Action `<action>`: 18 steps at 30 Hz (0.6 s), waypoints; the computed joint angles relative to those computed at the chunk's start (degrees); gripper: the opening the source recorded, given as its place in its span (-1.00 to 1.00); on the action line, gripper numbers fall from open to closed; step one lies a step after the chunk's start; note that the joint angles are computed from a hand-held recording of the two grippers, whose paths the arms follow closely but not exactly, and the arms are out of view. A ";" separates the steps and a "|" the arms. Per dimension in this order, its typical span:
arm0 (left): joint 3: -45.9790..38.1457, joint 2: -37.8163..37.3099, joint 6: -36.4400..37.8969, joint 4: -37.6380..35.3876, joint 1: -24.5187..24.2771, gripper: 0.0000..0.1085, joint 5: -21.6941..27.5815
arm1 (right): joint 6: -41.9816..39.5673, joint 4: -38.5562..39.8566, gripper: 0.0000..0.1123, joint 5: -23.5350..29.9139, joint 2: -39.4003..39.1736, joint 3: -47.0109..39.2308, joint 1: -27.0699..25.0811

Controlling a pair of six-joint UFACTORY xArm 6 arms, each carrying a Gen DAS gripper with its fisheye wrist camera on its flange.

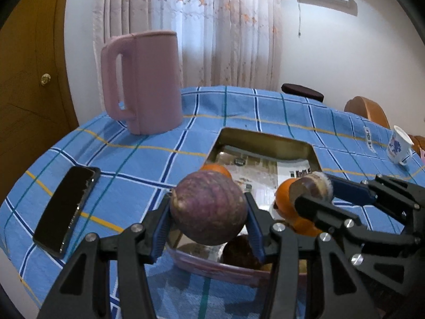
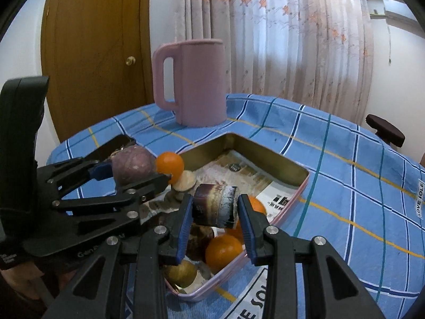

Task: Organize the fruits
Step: 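Release the passion fruit into the tin with the left tool while the right tool releases the cork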

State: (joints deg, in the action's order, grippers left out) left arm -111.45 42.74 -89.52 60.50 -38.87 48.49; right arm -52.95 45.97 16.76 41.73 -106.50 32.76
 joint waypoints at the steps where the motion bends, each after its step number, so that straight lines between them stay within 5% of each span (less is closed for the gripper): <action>1: -0.07 0.12 0.06 -0.03 0.00 -0.02 -0.03 | 0.40 -0.67 -0.35 0.01 0.09 0.08 0.04; 8: -1.04 0.79 0.56 0.52 -0.41 0.01 1.50 | 1.77 -2.46 -0.35 2.23 0.76 -0.36 -0.32; 13: -0.24 -0.06 -0.66 1.59 -0.64 0.36 2.36 | -0.57 0.59 -0.32 3.20 -0.16 0.39 -0.66; 18: 3.13 -2.92 -4.31 5.08 -0.95 0.68 1.71 | -5.03 6.06 0.00 0.67 -3.08 3.64 -0.72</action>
State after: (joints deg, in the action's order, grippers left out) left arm -108.32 39.82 -93.83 65.58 -39.81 50.19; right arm -57.97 52.02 17.44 38.65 -102.86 32.04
